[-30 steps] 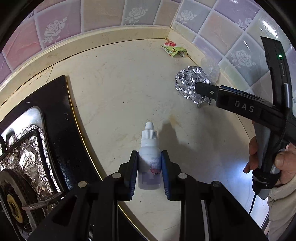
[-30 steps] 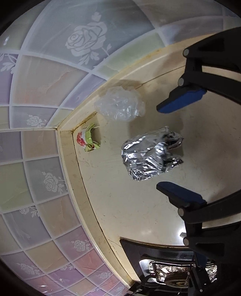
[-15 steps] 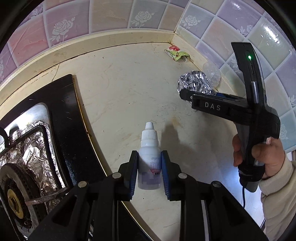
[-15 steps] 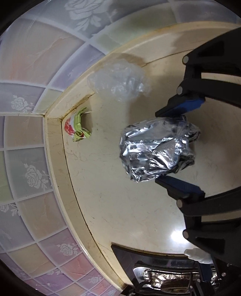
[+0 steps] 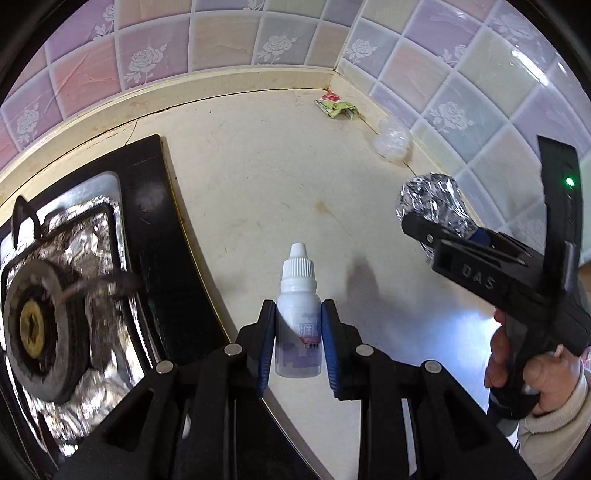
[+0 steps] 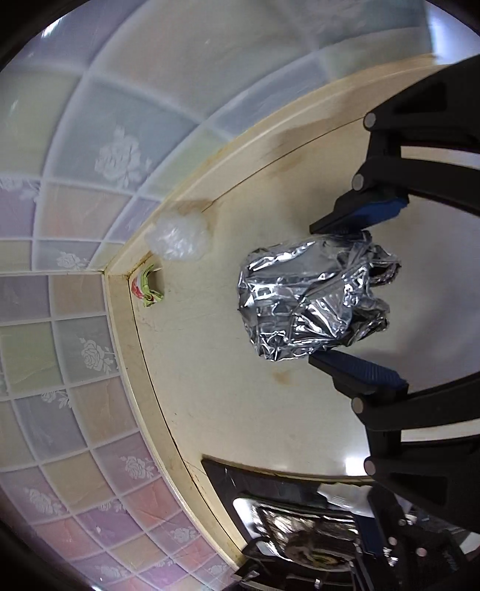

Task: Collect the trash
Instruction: 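Lower both items into the trash bin and open both grippers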

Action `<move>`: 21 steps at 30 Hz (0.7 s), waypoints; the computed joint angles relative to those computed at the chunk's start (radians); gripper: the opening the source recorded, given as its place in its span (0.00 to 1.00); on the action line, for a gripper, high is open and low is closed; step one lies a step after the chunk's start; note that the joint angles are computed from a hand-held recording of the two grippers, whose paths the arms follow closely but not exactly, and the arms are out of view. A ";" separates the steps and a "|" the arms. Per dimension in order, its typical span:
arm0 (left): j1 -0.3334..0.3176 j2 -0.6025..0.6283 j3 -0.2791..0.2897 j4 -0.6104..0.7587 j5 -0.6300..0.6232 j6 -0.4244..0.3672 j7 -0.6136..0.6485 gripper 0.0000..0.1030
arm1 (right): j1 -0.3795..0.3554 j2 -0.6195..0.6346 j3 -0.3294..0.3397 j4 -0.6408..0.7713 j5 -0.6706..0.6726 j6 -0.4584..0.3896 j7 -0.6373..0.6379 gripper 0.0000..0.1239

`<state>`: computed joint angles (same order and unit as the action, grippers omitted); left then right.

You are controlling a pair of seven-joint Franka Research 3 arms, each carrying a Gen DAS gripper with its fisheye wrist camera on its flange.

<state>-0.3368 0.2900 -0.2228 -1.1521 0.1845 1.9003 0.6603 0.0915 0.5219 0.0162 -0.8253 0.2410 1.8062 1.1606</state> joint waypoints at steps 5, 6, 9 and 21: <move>-0.066 -0.032 -0.019 0.003 0.056 -0.032 -0.083 0.22 | -0.044 -0.273 -0.014 -0.353 0.058 0.088 -0.090 0.50; -0.078 -0.029 -0.023 0.013 0.066 -0.037 -0.099 0.22 | -0.050 -0.303 -0.019 -0.387 0.070 0.093 -0.108 0.50; -0.124 -0.032 -0.032 0.034 0.104 -0.054 -0.154 0.22 | -0.070 -0.424 -0.039 -0.520 0.113 0.108 -0.171 0.50; -0.319 -0.046 -0.084 0.064 0.238 -0.143 -0.395 0.22 | -0.124 -0.733 -0.153 -0.842 0.230 -0.025 -0.367 0.50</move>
<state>-0.6555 0.2445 -0.3065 -1.0884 0.4223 1.7575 0.2648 -0.0327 -0.2110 -0.1367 -1.6677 0.4713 1.7809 0.7937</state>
